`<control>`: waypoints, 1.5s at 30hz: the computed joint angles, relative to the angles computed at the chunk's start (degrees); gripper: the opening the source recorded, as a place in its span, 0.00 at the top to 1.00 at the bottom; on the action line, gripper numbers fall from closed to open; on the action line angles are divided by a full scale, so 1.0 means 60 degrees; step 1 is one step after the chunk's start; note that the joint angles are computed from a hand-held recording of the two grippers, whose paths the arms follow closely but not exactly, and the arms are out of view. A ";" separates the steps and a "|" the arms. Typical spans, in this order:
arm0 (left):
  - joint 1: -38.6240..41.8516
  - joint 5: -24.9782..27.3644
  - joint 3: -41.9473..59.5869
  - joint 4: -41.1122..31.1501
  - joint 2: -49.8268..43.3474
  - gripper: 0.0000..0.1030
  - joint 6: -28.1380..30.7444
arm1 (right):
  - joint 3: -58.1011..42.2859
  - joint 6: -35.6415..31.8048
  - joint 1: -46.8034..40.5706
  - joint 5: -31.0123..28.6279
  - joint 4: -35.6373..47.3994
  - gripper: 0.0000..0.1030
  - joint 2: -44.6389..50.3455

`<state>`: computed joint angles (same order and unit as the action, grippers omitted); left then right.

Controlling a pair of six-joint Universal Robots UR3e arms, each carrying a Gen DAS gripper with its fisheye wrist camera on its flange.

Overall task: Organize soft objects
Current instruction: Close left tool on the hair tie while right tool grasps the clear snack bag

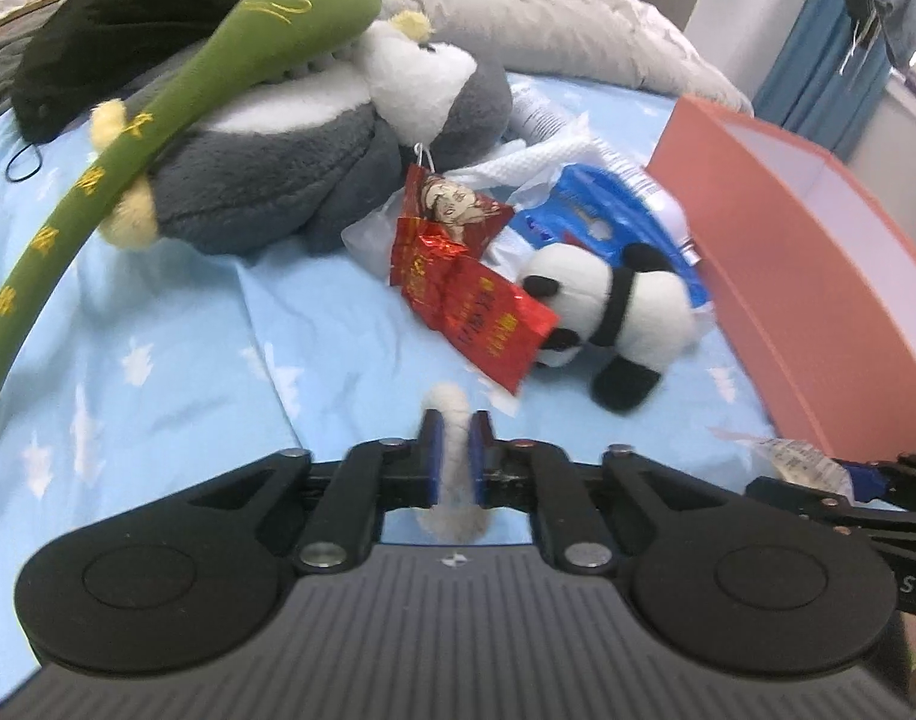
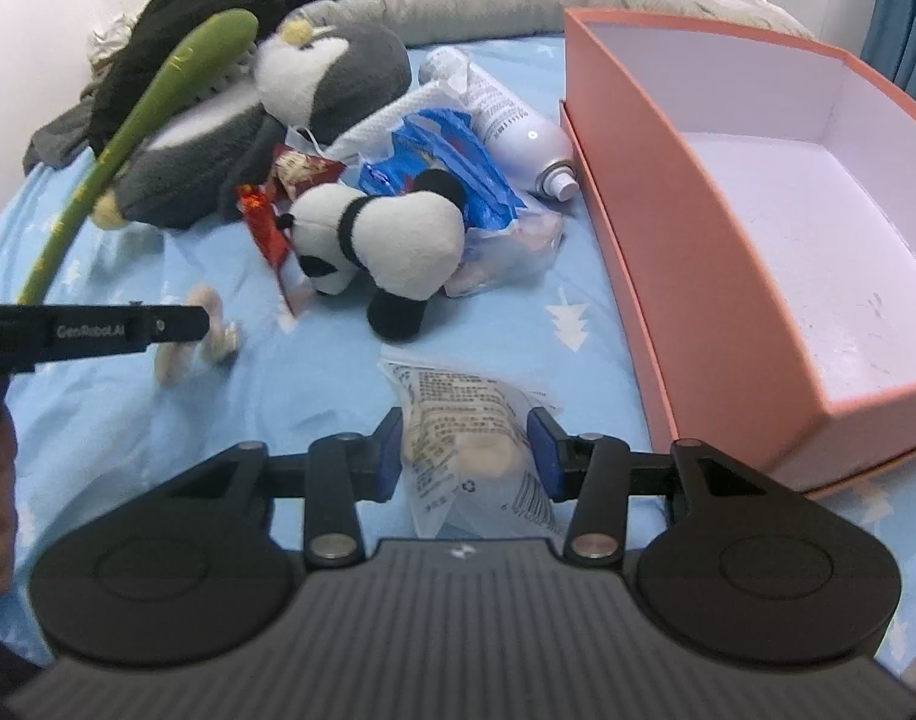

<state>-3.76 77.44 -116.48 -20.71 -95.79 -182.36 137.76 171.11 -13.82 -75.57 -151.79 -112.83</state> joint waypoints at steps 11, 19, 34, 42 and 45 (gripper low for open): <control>-0.0234 0.0093 -0.1113 -0.0536 0.1994 0.92 -0.0938 | 0.0285 -0.1058 -0.1485 0.1357 0.3039 0.55 -0.3443; 0.0106 -0.0163 -0.1860 -0.0804 0.2229 0.92 -0.0995 | 0.0517 -0.1647 -0.2352 0.2002 0.4873 0.55 -0.5058; 0.0164 -0.0010 -0.1941 0.0031 0.0944 0.66 -0.0917 | 0.1131 -0.1614 -0.2180 0.1768 0.4340 0.55 -0.4591; -0.0219 0.0393 -0.1800 0.0025 0.1735 0.90 -0.1405 | 0.0787 -0.2420 -0.3129 0.2367 0.5876 0.55 -0.5698; -0.0359 0.0492 -0.1568 -0.0379 0.2275 0.90 -0.1689 | 0.0387 -0.3251 -0.4041 0.2985 0.7487 0.55 -0.6733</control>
<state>-5.92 80.39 -125.89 -22.99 -82.14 -192.49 140.08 151.61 -38.07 -57.66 -106.86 -153.23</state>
